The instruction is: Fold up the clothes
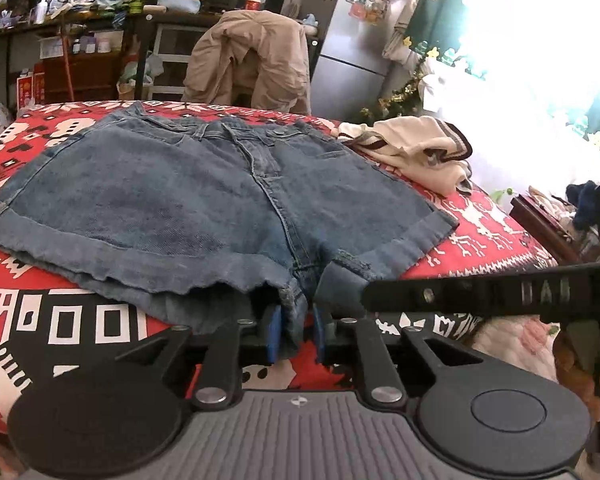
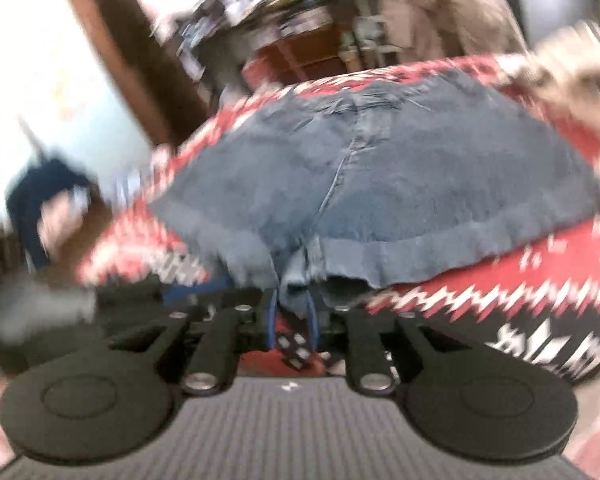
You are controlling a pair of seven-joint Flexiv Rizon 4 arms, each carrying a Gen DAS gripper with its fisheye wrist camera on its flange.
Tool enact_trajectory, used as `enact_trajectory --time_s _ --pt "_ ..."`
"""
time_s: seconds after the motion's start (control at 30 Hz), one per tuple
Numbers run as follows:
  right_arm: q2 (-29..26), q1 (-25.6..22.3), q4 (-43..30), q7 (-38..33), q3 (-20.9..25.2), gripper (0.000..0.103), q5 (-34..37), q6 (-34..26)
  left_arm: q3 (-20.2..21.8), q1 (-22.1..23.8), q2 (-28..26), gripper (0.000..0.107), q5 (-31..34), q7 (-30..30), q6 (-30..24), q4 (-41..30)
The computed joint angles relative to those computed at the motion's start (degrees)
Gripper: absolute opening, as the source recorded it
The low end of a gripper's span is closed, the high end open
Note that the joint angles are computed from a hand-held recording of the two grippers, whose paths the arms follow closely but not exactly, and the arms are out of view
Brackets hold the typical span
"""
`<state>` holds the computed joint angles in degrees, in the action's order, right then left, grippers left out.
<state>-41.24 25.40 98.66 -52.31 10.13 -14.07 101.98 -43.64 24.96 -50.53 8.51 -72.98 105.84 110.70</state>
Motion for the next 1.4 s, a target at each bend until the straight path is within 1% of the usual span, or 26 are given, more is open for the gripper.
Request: enact_trajectory --time_s 0.07,0.1,0.17,0.2,0.27,0.33,0.4,0.43,0.5,0.53,0.57,0.63,0.67,0.83,1.0,1.17,1.3,1.4 --pt "-1.87 -0.29 -2.09 2.32 1.05 0.021 1.82 1.13 0.24 -0.3 0.11 0.011 -0.19 -0.21 0.07 -0.11" --pt "-2.43 0.43 -2.99 3.38 0.43 0.021 2.48 0.91 0.32 -0.41 0.18 0.01 -0.27 -0.35 0.09 -0.12" --pt "-2.2 4.01 -3.67 5.27 -3.87 0.021 3.78 -1.0 0.26 -0.41 0.15 0.007 -0.24 -0.51 0.14 -0.16" --pt "-2.21 5.61 -3.88 5.91 -5.85 0.019 4.11 -1.54 0.19 -0.38 0.12 0.007 -0.19 -0.58 0.17 -0.17" --pt "-2.41 8.33 -4.27 6.97 -9.24 0.005 4.49 -2.21 0.33 -0.48 0.19 0.006 0.08 -0.55 0.53 -0.16" --pt "-2.71 9.56 -4.2 6.59 -10.8 0.002 4.05 -1.17 0.21 -0.33 0.14 0.005 0.82 -0.3 1.03 -0.07" --pt "-1.32 12.07 -2.51 3.23 -13.95 0.001 1.35 -1.67 0.13 -0.24 0.13 0.005 1.69 0.18 1.19 0.01" --pt "-0.45 14.17 -1.34 0.8 -16.56 0.001 -0.46 -2.22 -0.02 -0.15 0.03 0.004 2.2 0.68 1.02 -0.01" --pt "1.24 20.35 1.64 -4.9 -24.15 0.001 -4.44 -3.42 -0.45 0.14 -0.31 0.004 2.94 1.87 0.35 -0.04" --pt "1.75 22.25 2.76 -7.16 -26.46 0.001 -5.85 -3.9 -0.76 0.37 -0.62 0.004 3.09 2.59 -0.34 -0.04" --pt "2.13 22.72 3.24 -9.05 -26.91 0.001 -6.52 -4.69 -0.87 0.42 -0.86 0.004 2.9 3.22 -0.94 -0.09" --pt "2.28 20.51 2.9 -9.69 -24.14 0.001 -6.49 -6.13 -0.83 0.26 -1.24 0.004 2.07 4.4 -2.03 -0.23" --pt "2.22 20.19 2.76 -9.86 -23.76 0.001 -6.62 -6.74 -0.48 -0.05 -1.1 0.004 1.51 4.97 -2.5 -0.28" --pt "2.47 20.84 2.79 -10.84 -24.4 0.001 -9.34 -9.46 0.42 -0.77 -0.22 0.004 -0.09 7.27 -2.63 0.21" --pt "1.52 19.68 1.42 -9.98 -23.29 0.001 -11.78 -11.85 0.67 -1.15 0.09 0.004 -1.23 7.81 -2.28 0.59" --pt "1.32 19.72 1.76 -8.31 -23.8 0.001 -13.24 -10.8 -1.03 0.29 -0.54 0.005 -1.8 8.1 -3.25 0.84" --pt "0.95 17.0 1.48 -8.7 -20.79 0.002 -12.44 -9.61 -1.5 0.56 -0.8 0.005 -2.04 8.65 -3.34 0.92" --pt "0.96 16.27 1.78 -9.39 -19.96 0.002 -11.81 -8.54 -1.91 0.8 -0.87 0.004 -2.27 9.08 -3.82 0.82"
